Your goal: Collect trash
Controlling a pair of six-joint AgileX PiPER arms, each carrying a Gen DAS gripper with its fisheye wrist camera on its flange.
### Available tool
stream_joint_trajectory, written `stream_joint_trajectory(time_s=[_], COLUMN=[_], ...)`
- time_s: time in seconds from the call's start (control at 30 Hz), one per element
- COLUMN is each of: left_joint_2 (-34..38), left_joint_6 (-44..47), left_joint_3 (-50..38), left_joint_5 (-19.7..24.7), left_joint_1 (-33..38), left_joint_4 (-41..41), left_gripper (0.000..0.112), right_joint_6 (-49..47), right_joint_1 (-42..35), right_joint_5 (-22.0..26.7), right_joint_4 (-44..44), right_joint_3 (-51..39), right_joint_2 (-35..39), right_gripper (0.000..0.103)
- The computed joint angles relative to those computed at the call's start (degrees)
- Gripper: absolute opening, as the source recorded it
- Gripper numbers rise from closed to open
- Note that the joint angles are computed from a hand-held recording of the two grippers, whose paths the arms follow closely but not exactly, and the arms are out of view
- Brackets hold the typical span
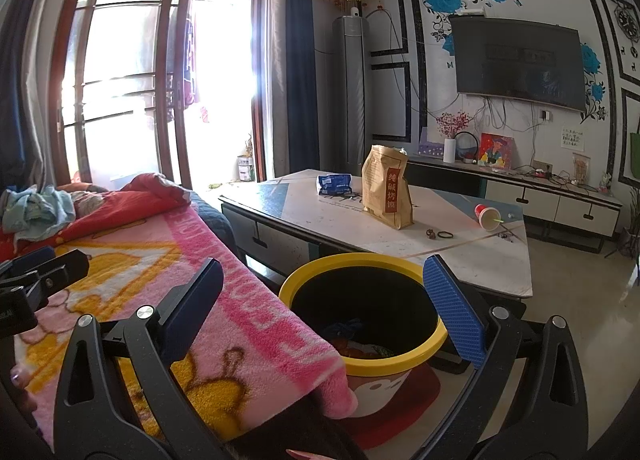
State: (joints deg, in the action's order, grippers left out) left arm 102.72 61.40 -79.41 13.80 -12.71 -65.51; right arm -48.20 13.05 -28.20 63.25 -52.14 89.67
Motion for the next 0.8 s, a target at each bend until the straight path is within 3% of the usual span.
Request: stream_joint_trajectory(time_s=[0.43,0.6,0.77,0.8], left_joint_2=[-0.15,-0.97,-1.49,-1.86], left_joint_6=[-0.92,3.8,-11.08,-15.28], left_joint_3=[0.13,1.5,0.82,0.78], left_joint_5=[-0.07,1.84,3.58,3.36], left_joint_1=[-0.1,1.34,7.57,10.55], left_joint_4=[0.97,-4.59,8.84,12.81], left_gripper=[0.097,0.097,0.097,0.097], right_joint_6=[-0.76,-1.64,0.2,0.93], right_joint_1=[-0.54,-0.88,2.88,4.48], right_joint_5=[0.98,4.32,10.73,13.84], right_joint_4=[0.38,-0.5,-5.78,-7.14], right_joint_3=[0.11,-1.98,-8.26,-11.55], right_joint_2=[-0.36,-0.6,1.04,2.61], right_gripper=[0.092,0.092,0.092,0.092])
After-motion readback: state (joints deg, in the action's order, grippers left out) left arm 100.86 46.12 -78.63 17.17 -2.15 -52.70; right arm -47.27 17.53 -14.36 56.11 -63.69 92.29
